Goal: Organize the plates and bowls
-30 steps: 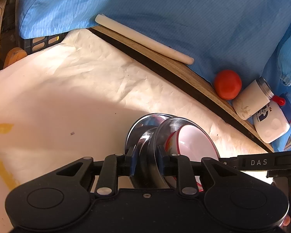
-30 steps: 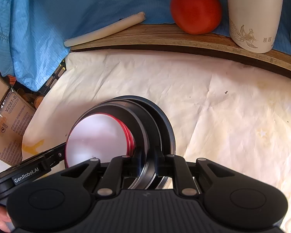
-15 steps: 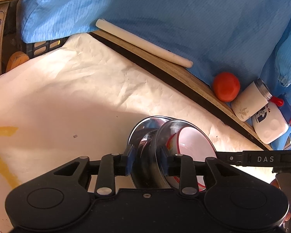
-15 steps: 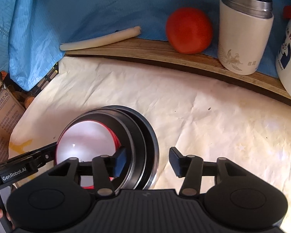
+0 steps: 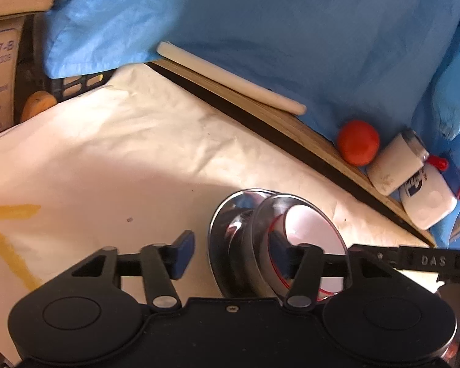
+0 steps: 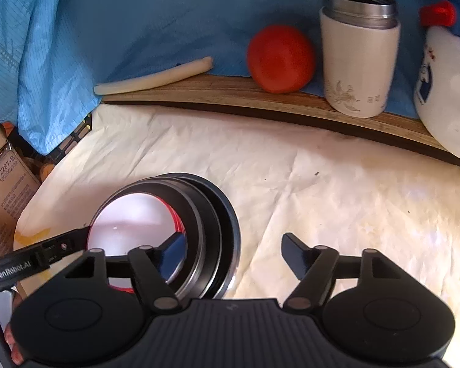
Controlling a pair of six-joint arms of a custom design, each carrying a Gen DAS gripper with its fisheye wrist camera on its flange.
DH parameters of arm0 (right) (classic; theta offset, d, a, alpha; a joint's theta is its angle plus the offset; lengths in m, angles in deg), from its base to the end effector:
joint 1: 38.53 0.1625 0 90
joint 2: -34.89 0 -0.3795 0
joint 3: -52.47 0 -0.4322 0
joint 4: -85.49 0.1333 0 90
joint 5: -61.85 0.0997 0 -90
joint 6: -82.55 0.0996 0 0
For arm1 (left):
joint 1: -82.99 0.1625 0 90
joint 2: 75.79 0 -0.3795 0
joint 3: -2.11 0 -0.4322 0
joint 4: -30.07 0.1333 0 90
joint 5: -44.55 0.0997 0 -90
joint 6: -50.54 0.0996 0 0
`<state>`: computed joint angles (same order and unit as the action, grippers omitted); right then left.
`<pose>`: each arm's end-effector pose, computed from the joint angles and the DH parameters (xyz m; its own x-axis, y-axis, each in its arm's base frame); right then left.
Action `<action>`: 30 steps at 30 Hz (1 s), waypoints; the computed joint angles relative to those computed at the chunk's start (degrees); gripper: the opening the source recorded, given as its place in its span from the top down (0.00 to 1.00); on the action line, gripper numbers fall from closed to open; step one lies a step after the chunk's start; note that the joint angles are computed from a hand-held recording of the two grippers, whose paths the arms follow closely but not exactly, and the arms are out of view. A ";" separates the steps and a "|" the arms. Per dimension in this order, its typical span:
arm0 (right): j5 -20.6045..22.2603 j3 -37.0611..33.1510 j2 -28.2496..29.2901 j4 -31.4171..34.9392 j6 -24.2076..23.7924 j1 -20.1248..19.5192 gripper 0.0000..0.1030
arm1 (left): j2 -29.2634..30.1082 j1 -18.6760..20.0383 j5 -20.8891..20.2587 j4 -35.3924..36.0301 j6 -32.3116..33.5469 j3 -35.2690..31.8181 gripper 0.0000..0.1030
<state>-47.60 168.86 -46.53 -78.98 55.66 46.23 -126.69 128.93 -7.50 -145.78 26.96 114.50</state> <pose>0.0497 -0.5543 0.2810 -0.8521 -0.0826 0.5168 -0.3531 0.8197 -0.4511 -0.2558 -0.5441 0.0468 -0.9344 0.0736 -0.3484 0.2834 0.7464 -0.6021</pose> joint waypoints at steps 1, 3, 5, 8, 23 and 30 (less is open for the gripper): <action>1.40 0.41 -0.63 0.55 0.27 -0.46 0.10 | -0.26 0.17 -0.59 -0.22 -0.22 0.22 0.41; 2.31 1.50 -1.32 0.02 0.01 -0.66 0.08 | -0.52 0.14 -0.77 -1.02 -0.40 0.71 0.38; 2.09 2.82 -1.69 -2.06 -1.20 -0.31 0.08 | -0.67 -0.22 -0.33 -2.06 0.53 1.32 0.35; 2.82 5.38 -2.87 -5.53 -2.81 0.11 0.05 | -1.15 -0.54 -0.80 -4.05 1.90 2.48 0.27; 10.01 18.85 -7.62 -27.67 -8.58 -0.98 0.00 | -1.00 -4.70 6.00 -18.25 12.84 9.14 0.01; 13.21 25.22 -7.10 -39.64 -9.56 -2.36 0.00 | -0.75 -5.87 8.48 -25.01 17.51 12.89 0.01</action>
